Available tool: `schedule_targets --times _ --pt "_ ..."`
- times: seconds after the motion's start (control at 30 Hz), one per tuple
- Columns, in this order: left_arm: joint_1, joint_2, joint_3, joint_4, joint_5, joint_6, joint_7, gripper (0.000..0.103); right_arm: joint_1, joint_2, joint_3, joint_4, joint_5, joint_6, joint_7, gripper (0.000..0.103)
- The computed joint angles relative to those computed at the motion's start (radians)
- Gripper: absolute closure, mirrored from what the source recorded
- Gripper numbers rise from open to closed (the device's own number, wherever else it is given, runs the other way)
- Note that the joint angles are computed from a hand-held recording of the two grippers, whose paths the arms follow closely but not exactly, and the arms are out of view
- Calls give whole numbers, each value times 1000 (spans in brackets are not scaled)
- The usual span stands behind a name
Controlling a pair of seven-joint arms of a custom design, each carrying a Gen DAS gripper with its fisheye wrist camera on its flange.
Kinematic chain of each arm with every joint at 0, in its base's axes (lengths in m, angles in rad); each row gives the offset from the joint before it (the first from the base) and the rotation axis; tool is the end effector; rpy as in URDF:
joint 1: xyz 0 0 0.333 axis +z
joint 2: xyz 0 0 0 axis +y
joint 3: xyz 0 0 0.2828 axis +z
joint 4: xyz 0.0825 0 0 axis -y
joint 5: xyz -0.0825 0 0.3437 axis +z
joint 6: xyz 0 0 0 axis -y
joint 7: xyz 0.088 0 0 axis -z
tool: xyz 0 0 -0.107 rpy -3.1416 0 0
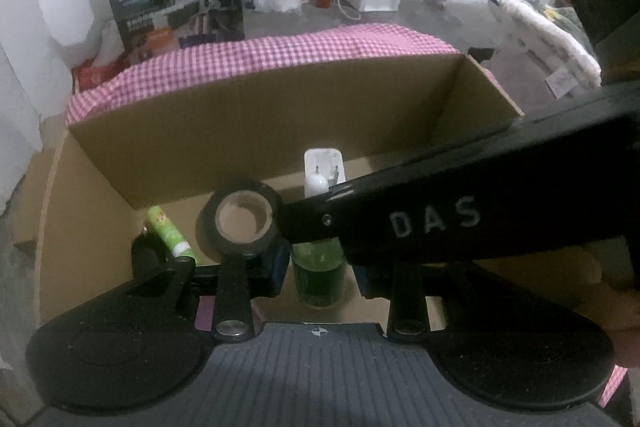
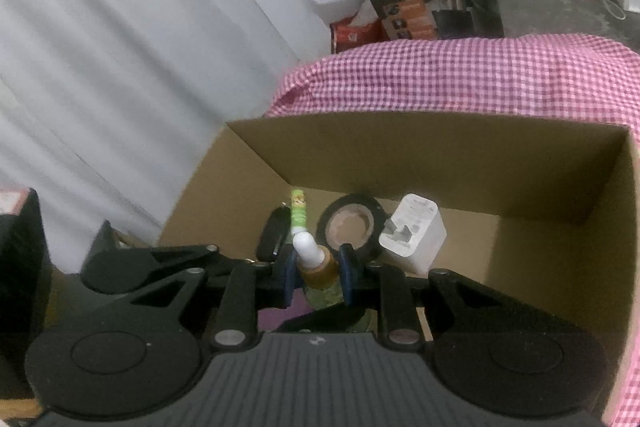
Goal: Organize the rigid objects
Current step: 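Carry the green dropper bottle into the box and open the right tool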
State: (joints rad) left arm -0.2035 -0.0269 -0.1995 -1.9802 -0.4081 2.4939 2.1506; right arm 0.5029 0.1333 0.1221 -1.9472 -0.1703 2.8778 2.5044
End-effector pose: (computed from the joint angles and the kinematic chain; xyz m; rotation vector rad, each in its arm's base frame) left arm 0.5110 -0.2165 0.5190 -1.1560 2.5681 -0.8560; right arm 0.4805 0.3546 0.4948 -1.5093 1.7918 -0.1208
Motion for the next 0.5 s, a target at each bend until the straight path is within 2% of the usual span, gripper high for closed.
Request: schedule_targets --times 0.13,0.23,0.3,0.4,0.5 --pt "-1 -10 1 -4 -6 -20 -3 62 1 9 5 30 14 -61 -11 74" --pt "-7 -43 4 -36 -43 -2 34 52 9 -13 -4 8 -18 -44 36 64" --pt "-14 -73 7 -68 -61 24 64 48 19 -37 -17 -14 -91 -26 110 51" --pt "-28 -123 22 -106 -98 34 104 44 20 -87 -18 -53 -204 -12 229 51" --pt "-49 -199 51 -162 -165 41 171 37 1 -163 7 -111 -338 3 391 51"
